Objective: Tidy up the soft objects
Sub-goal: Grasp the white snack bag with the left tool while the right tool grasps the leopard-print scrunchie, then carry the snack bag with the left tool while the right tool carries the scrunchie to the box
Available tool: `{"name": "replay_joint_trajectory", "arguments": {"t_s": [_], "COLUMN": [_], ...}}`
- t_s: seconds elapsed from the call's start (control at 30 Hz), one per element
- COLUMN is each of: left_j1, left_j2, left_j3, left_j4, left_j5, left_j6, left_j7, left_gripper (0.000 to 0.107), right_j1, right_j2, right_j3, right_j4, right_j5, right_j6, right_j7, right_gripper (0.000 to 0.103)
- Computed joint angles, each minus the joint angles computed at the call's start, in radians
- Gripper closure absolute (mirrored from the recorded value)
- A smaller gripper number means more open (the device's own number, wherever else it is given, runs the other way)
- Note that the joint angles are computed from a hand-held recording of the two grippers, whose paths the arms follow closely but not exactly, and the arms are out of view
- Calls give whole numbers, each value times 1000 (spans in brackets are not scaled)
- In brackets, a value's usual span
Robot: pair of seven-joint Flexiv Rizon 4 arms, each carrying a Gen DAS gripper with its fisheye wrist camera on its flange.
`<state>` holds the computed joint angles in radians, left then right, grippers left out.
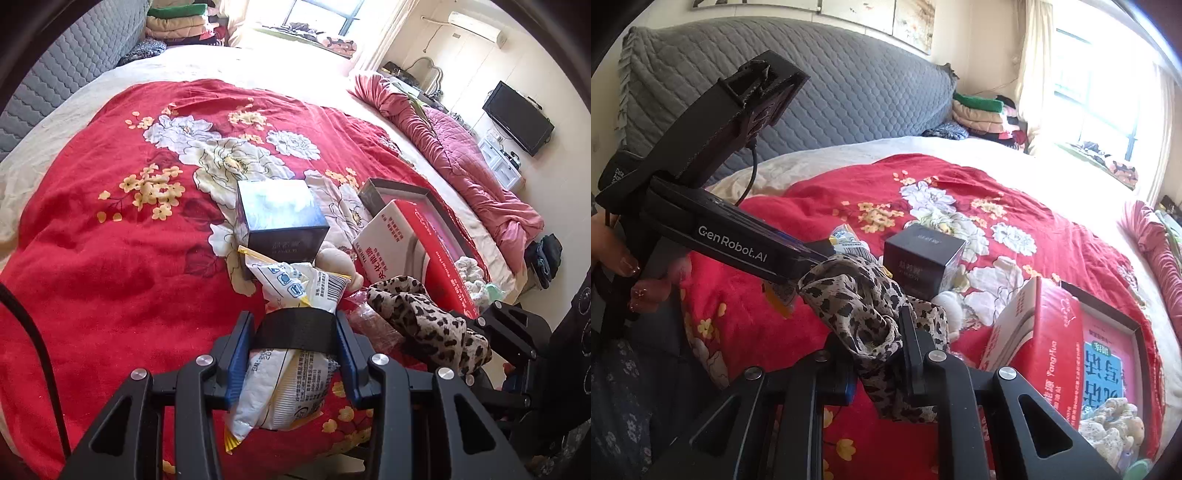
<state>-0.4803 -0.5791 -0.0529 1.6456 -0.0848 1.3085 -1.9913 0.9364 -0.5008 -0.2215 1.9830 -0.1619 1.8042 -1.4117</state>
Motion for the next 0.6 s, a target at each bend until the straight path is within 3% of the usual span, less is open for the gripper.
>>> {"name": "replay_joint_trajectory", "arguments": {"t_s": [0.27, 0.6], "left_j1": [-43, -111], "left_j2": [14, -46], "left_j3": [31, 43], "left_j4": [-71, -267], "left_j5": [48, 116], "left_j6": [-31, -91], "left_j7": [-36, -43], "left_gripper": [64, 64], "right_j1": [106, 318], "right_j2": [46, 112], "right_j3": [-124, -357], "right_j4": [25, 82], "right_j5": [113, 391], "right_j6": [60, 138], "right_j7": [-1, -109], "right_gripper": [85, 85]}}
